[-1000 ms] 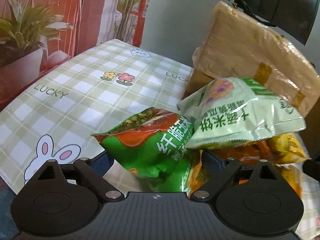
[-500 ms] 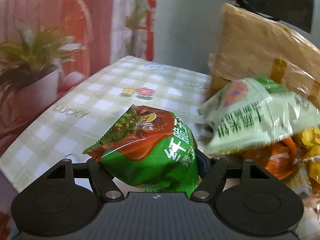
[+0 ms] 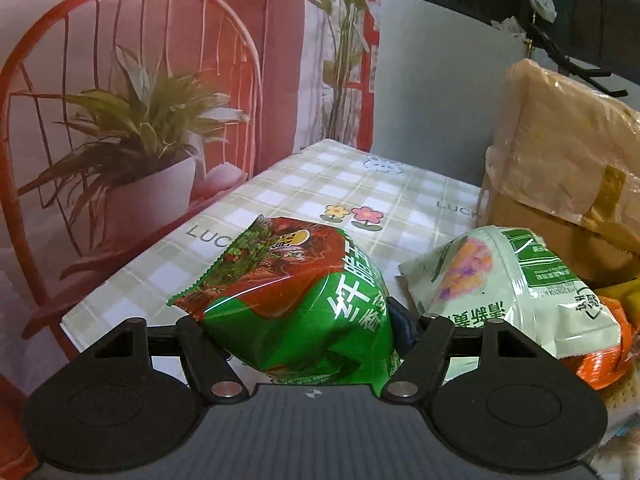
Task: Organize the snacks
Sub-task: 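Close the left tool on the green-and-red bag while the right tool grasps the yellow cake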
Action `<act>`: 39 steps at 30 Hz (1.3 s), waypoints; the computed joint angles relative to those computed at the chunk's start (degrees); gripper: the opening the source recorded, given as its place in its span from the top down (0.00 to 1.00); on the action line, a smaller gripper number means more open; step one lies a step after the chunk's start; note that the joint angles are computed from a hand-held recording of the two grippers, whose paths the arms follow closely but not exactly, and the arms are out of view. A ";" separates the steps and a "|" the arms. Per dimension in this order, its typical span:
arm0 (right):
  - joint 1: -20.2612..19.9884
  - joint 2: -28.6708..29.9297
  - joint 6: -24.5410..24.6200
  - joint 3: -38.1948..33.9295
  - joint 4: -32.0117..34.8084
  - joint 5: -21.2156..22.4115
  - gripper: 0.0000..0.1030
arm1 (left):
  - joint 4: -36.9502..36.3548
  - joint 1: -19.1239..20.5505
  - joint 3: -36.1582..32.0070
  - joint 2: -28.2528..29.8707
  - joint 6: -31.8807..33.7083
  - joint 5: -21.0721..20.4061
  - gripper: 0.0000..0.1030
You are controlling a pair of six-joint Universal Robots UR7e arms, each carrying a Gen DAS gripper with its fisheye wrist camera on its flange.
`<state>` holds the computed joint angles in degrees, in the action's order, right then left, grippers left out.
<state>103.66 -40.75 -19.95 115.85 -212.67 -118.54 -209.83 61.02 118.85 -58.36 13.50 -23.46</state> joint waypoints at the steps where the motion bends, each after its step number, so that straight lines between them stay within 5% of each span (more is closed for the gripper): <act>1: -0.05 -0.11 0.27 0.10 -0.27 0.01 0.13 | 0.30 0.00 -0.11 0.13 -0.35 0.90 0.29; 10: 0.14 0.48 -0.41 -1.02 -0.47 0.57 0.31 | -6.10 -0.98 -0.07 0.00 2.03 6.58 0.29; 19: -0.11 2.14 -0.59 -3.38 1.50 -0.22 0.40 | -10.81 -1.95 0.49 0.25 6.03 4.32 0.29; 24: -0.47 1.25 -0.91 -1.94 -0.41 0.53 0.60 | -11.12 -2.15 0.92 0.39 6.49 3.38 0.29; 39: -0.62 2.49 -4.43 -3.66 -0.17 -0.11 0.62 | -11.24 -2.21 1.71 -0.01 7.68 2.06 0.29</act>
